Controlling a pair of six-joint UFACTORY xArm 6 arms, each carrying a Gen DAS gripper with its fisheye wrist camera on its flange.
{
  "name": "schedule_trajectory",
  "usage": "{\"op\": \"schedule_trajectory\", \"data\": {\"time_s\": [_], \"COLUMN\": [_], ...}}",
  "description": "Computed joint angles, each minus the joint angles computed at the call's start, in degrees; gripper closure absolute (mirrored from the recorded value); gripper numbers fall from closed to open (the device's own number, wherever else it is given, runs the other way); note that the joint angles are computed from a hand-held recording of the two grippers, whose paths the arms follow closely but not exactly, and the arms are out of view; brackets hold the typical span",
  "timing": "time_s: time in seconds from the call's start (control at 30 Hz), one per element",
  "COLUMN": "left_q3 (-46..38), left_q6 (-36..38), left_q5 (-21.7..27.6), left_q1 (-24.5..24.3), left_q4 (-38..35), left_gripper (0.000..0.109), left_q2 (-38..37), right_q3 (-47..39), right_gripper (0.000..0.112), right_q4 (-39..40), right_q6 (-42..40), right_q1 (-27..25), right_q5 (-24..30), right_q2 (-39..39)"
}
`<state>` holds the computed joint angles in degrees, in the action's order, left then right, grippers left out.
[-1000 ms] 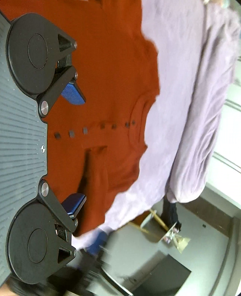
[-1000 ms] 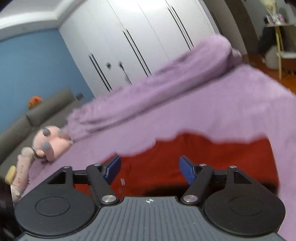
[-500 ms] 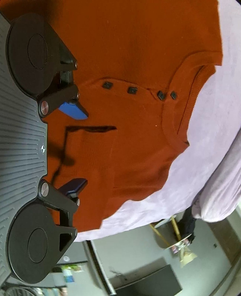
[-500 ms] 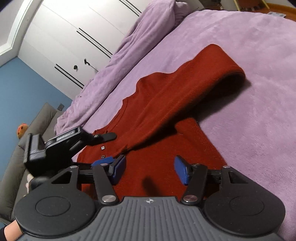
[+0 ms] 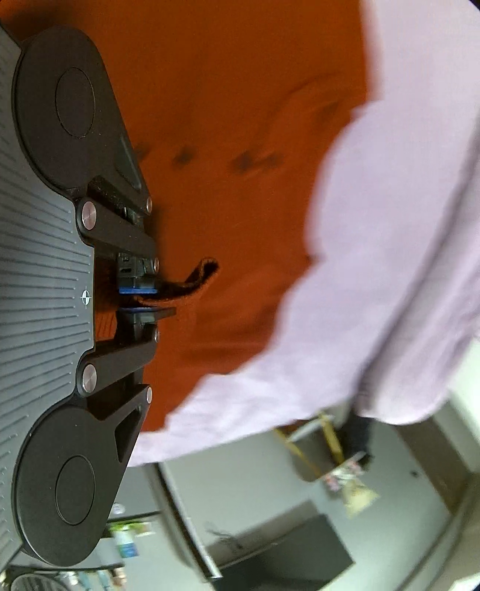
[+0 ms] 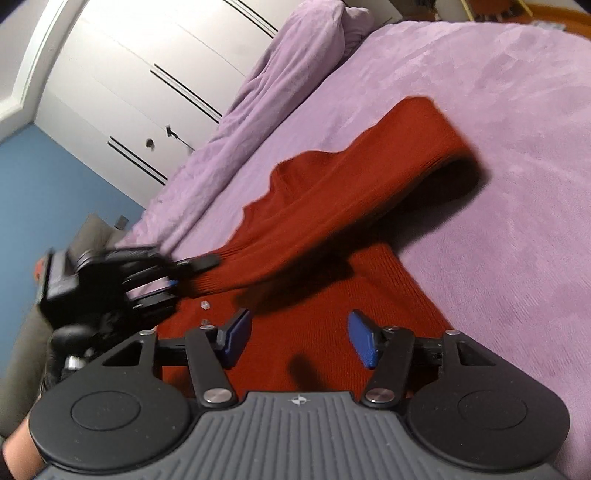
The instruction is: Fold small clothes
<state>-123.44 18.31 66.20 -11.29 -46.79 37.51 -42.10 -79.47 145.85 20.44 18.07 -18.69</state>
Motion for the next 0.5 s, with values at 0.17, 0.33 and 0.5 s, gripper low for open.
{"op": "schedule_trajectory", "data": {"time_s": [0.17,0.33,0.5], "left_q3": [-2.2,-3.1,-1.5], "left_q6": [-0.6,-4.7,-2.3], "left_q5": [-7.9,-6.8,-5.6], "left_q1": [5.2,10.2,11.8], "left_q4": [10.1,18.7,14.7], "left_gripper": [0.101,0.101,0.101], "left_q2": [-0.2,1.9,1.7], "right_q3": [-2.6,-6.9,-10.5], "right_gripper": [0.051,0.051,0.057], "right_q4": [-0.1,-0.8,4.1], "right_q6": [-1.8,-2.0,-5.3], "right_q1": [-3.1,-6.3,-7.8], "right_q5": [-2.0,-6.7,-8.1], "right_q2": [1.7,6.8,11.7]}}
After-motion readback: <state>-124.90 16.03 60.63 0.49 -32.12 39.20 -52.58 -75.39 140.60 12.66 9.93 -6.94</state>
